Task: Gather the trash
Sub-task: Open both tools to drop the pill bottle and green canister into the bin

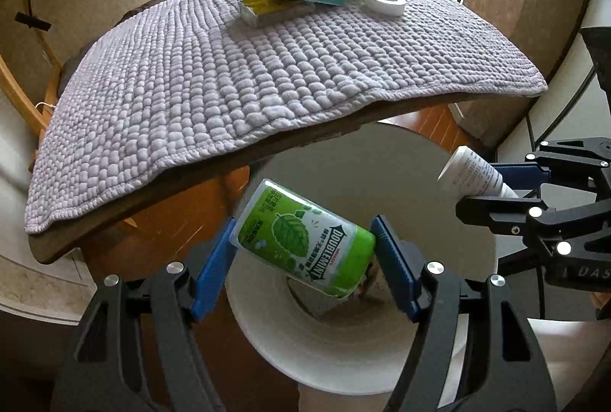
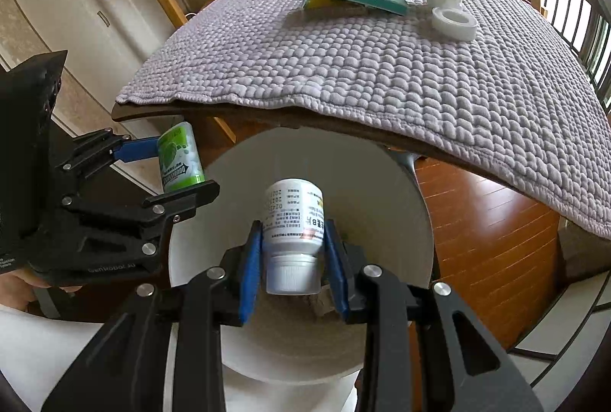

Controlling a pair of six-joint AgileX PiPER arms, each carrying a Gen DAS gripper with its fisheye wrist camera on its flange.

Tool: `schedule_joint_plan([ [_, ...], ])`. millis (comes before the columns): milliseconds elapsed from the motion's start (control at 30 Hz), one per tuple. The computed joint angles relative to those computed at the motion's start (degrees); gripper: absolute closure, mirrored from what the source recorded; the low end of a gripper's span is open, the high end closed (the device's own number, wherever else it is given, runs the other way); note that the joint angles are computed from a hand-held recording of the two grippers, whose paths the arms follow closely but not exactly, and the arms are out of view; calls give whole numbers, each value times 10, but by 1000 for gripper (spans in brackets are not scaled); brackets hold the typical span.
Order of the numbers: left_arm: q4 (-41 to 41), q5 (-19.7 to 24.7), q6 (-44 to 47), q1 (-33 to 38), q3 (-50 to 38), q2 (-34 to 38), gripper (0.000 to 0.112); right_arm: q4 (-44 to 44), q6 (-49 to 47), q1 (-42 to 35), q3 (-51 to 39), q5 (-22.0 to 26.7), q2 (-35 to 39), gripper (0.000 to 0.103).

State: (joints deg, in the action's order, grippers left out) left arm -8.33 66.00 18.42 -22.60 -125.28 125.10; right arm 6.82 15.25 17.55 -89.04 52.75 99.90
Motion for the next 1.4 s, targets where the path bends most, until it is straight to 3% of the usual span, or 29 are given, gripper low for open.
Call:
schedule_joint_plan([
  [1167, 15, 15, -4, -3, -13, 42, 40, 2, 23, 16, 9, -20, 47, 72],
  [1400, 20, -6, -3, -7, 23, 36, 40, 1, 34, 25, 15, -28, 56, 72],
])
